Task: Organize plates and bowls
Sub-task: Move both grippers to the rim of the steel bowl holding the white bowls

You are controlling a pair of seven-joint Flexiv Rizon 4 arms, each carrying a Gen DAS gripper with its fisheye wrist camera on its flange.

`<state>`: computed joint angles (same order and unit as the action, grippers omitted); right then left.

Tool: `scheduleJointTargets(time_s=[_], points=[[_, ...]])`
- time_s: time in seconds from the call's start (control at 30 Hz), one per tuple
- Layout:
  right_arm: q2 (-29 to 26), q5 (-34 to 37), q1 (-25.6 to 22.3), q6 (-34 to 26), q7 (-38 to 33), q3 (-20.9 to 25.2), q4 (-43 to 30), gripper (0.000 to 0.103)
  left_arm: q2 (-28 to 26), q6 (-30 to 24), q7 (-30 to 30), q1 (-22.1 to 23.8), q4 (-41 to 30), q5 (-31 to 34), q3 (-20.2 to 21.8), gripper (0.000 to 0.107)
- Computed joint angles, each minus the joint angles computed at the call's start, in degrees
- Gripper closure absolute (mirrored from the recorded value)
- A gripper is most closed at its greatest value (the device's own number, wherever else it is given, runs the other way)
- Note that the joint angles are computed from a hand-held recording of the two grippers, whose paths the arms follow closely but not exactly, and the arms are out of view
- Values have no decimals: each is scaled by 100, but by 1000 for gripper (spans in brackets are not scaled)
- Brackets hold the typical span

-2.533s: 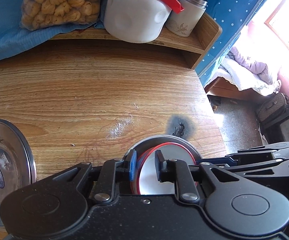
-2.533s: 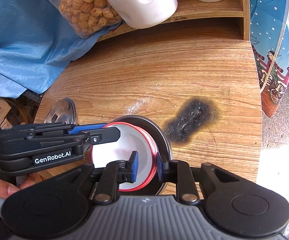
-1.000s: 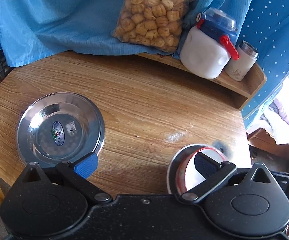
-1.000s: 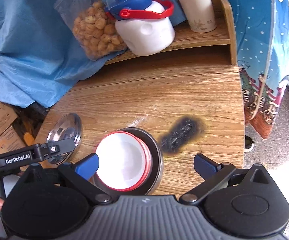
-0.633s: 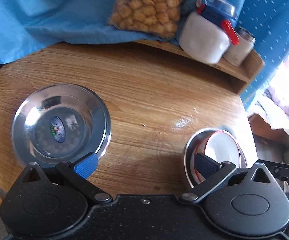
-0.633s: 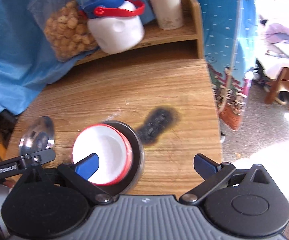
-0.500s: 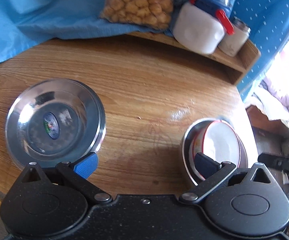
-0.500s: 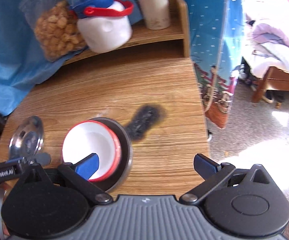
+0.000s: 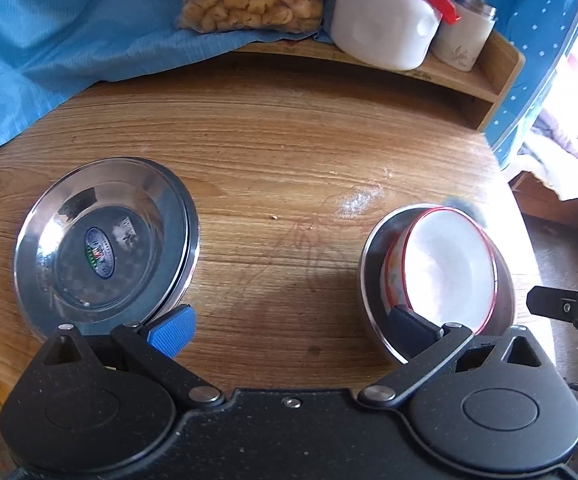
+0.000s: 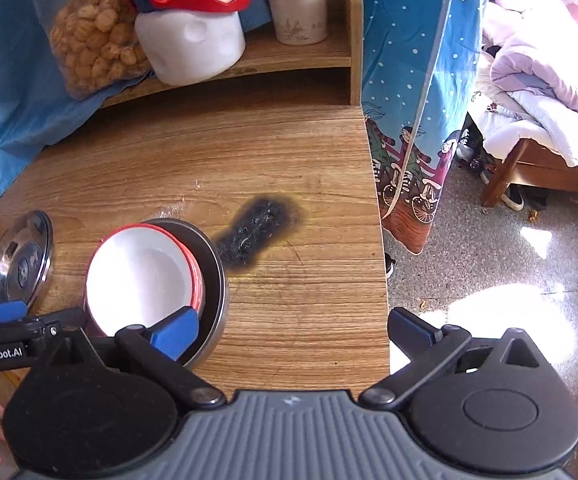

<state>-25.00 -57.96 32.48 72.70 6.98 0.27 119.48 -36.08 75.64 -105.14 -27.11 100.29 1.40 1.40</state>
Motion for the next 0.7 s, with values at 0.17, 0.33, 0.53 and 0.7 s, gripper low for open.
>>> scheduleJointTargets(time_s=[0.17, 0.33, 0.53, 0.7], points=[[-97, 266, -101, 81, -416, 63, -33, 0, -61, -314, -356, -297, -227, 229, 300, 4], [-159, 442, -110, 261, -755, -20, -28, 0, -152, -867, -770, -545, -581, 623, 516, 4], [-254, 405, -18, 672, -957, -284, -30, 0, -188, -1316, -1291, -633, -864, 1027, 549, 5], [-254, 393, 58, 772, -1105, -447, -19, 0, -169, -1482, -1604, -609, -942, 1247, 493, 5]])
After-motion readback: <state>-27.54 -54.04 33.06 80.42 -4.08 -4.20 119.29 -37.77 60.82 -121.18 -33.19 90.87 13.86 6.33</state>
